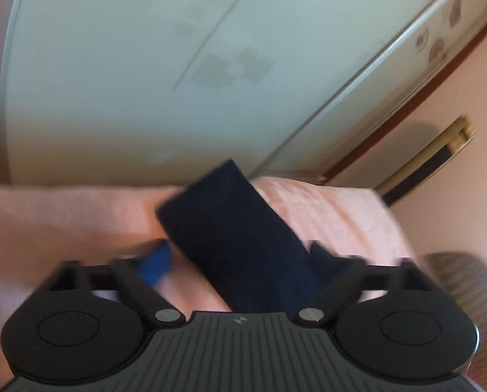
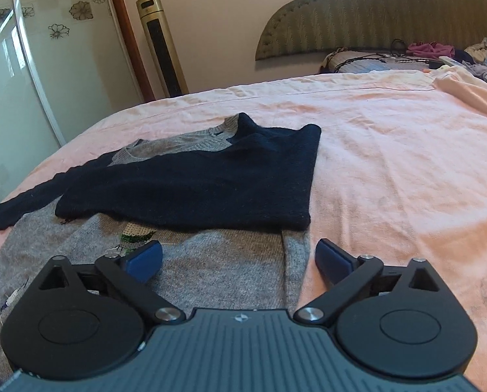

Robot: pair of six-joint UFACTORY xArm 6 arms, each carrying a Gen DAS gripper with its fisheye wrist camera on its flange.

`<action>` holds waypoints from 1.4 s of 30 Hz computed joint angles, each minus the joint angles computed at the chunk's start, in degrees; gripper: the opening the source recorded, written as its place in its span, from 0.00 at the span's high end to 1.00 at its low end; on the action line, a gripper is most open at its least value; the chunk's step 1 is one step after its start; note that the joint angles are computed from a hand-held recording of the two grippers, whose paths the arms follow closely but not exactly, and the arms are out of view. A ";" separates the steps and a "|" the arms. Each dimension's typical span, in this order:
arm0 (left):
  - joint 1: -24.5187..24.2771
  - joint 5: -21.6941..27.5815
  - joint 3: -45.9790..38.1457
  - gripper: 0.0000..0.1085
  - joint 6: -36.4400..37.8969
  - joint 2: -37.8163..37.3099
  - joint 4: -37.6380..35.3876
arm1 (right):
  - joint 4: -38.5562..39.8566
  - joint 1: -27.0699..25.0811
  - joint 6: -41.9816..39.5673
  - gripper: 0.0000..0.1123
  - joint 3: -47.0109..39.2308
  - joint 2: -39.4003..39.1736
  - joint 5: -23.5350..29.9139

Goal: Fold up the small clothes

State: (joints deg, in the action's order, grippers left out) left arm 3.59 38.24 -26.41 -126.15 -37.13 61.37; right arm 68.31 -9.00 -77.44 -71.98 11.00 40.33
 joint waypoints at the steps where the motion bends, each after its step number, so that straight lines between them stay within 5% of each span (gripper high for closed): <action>1: -1.14 4.97 -2.67 0.85 3.13 2.96 -3.55 | 0.25 -0.25 0.11 0.11 -0.20 0.14 0.52; 5: -4.72 12.23 -9.24 0.96 8.86 8.24 -5.83 | 1.70 -1.37 0.73 0.11 -0.78 0.58 2.83; 10: -15.91 17.53 -22.67 0.96 10.18 16.33 5.64 | 2.90 -2.02 1.19 0.11 -1.04 0.87 4.19; 15: -26.19 3.63 -42.32 0.96 18.25 34.38 13.43 | 4.44 -3.18 2.08 0.11 -1.74 1.53 6.54; 20: -29.06 -18.09 -58.54 0.93 46.90 55.45 -12.22 | 5.54 -3.88 2.69 0.11 -1.93 1.75 7.98; 23: -31.47 -16.03 -60.71 0.92 59.08 58.90 -24.43 | 6.03 -4.39 3.19 0.11 -2.27 2.07 9.07; 25: -31.28 -17.97 -56.55 0.90 56.16 55.58 -21.05 | 6.30 -4.67 3.44 0.11 -2.42 2.22 9.70; 27: -30.84 -18.51 -49.74 0.82 46.11 49.08 -9.79 | 6.15 -4.82 4.22 0.11 -2.66 2.30 10.04; 28: -29.52 -17.71 -45.63 0.59 40.85 44.43 -3.80 | 4.76 -4.51 5.53 0.13 -3.00 2.16 9.35; 29: -29.81 -14.67 -41.81 0.23 34.86 40.11 2.15 | 2.28 -3.80 8.21 0.15 -3.53 1.86 7.80; 31: -30.48 -7.04 -36.04 0.06 23.39 34.99 12.12 | 0.69 -3.39 13.69 0.16 -6.23 2.00 8.78; 36: -28.64 -4.03 -27.07 0.06 15.46 30.56 13.05 | -3.93 -1.84 31.35 0.17 -24.93 12.17 25.33; 42: -26.75 -5.65 -25.50 0.06 7.47 30.22 15.11 | -21.42 5.86 49.03 0.44 -45.55 26.39 30.49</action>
